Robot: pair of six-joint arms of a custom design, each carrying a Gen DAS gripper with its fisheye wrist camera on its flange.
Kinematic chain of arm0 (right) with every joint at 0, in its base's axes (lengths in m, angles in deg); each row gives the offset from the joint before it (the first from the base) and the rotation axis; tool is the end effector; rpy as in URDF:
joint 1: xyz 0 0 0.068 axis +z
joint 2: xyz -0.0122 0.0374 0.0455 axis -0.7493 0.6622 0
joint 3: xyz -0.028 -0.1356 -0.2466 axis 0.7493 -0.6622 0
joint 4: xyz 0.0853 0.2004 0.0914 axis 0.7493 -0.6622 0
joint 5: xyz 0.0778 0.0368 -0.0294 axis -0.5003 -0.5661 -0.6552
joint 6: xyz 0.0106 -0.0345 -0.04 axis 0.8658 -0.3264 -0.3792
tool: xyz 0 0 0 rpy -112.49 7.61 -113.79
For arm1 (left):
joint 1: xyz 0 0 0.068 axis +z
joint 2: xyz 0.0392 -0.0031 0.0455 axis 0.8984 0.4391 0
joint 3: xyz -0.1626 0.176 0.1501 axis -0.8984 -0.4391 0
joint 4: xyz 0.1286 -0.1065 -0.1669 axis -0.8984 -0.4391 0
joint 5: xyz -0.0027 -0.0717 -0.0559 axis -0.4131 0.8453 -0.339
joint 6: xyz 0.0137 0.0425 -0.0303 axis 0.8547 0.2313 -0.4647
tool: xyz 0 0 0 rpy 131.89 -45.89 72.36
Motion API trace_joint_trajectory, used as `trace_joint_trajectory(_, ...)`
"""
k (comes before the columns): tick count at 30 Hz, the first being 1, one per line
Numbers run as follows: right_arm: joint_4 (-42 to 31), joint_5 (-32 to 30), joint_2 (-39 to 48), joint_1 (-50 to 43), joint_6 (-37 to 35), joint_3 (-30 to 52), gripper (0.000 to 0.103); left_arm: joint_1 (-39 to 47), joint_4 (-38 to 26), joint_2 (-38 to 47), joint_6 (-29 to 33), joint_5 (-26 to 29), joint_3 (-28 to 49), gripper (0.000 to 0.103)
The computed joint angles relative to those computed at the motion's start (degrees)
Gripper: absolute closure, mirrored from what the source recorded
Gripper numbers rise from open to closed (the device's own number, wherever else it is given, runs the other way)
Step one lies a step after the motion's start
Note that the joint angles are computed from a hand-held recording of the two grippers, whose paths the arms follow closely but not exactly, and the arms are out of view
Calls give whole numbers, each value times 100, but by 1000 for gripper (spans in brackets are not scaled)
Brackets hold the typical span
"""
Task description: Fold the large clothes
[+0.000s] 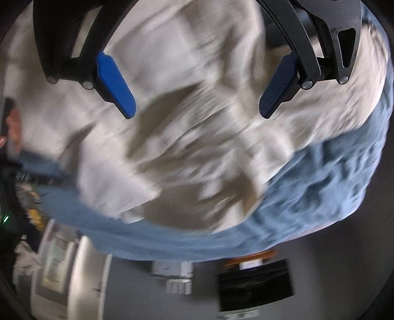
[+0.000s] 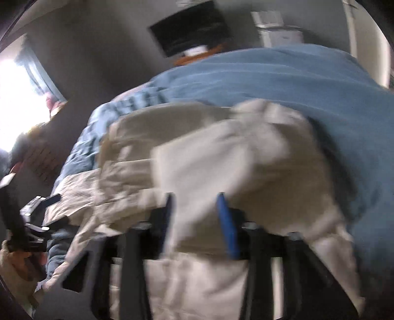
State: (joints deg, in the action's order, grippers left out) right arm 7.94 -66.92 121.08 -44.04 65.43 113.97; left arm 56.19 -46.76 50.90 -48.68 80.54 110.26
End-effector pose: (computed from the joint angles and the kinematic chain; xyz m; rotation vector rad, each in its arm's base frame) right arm 0.1592 0.0169 0.3273 0.4542 2.4036 0.4097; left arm 0.2663 -0.0488 0.3414 0.8942 2.3484 -0.3106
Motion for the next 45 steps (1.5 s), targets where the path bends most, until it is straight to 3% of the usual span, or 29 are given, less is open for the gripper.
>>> trace_joint_trajectory(5,-429,-635,-284,-2118,-1209,-208,40,-1877,430,280,-1026,-408,292,7)
trace_joint_trajectory(9,-338,-1275,-306,-3611,-1853,-612,40,-3172,955,936,-1733,-940,381,7)
trace_joint_trajectory(15,-88,-2426,134,-4905,-2369,-1005,41,-4220,1528,1899,-1992,-1968,643,9)
trace_joint_trajectory(18,118,-2519,188,-4895,-2281,-1098,41,-4548,1621,2280,-1745,-2580,753,24)
trace_joint_trajectory(19,168,-2558,231,-4930,-2292,-1127,41,-4644,1647,2370,-1638,-2938,738,39)
trace_joint_trajectory(20,146,-2605,262,-4976,-2327,-1120,41,-4691,1740,2349,-1537,-3271,628,61)
trace_joint_trajectory(23,169,-2708,341,-5043,-2350,-1134,40,-4350,1572,2003,-1415,-2897,490,90)
trace_joint_trajectory(26,278,-2565,250,-4798,-2258,-1161,41,-4026,1434,1456,-1418,-2564,293,97)
trace_joint_trajectory(32,532,-1760,-410,-3892,-2088,-1191,41,-2761,711,293,-941,-1517,134,99)
trace_joint_trajectory(36,621,-1086,-698,-3061,-1937,-1237,41,-1633,177,104,-581,-798,277,99)
trace_joint_trajectory(39,700,-916,-671,-2544,-1751,-1297,40,-717,64,50,-325,-303,-87,98)
trace_joint_trajectory(43,797,-471,-542,-1691,-1583,-1427,41,135,167,371,-119,-177,-747,89)
trace_joint_trajectory(45,823,-382,-396,-1479,-1575,-1495,41,448,48,580,-204,-137,-798,80)
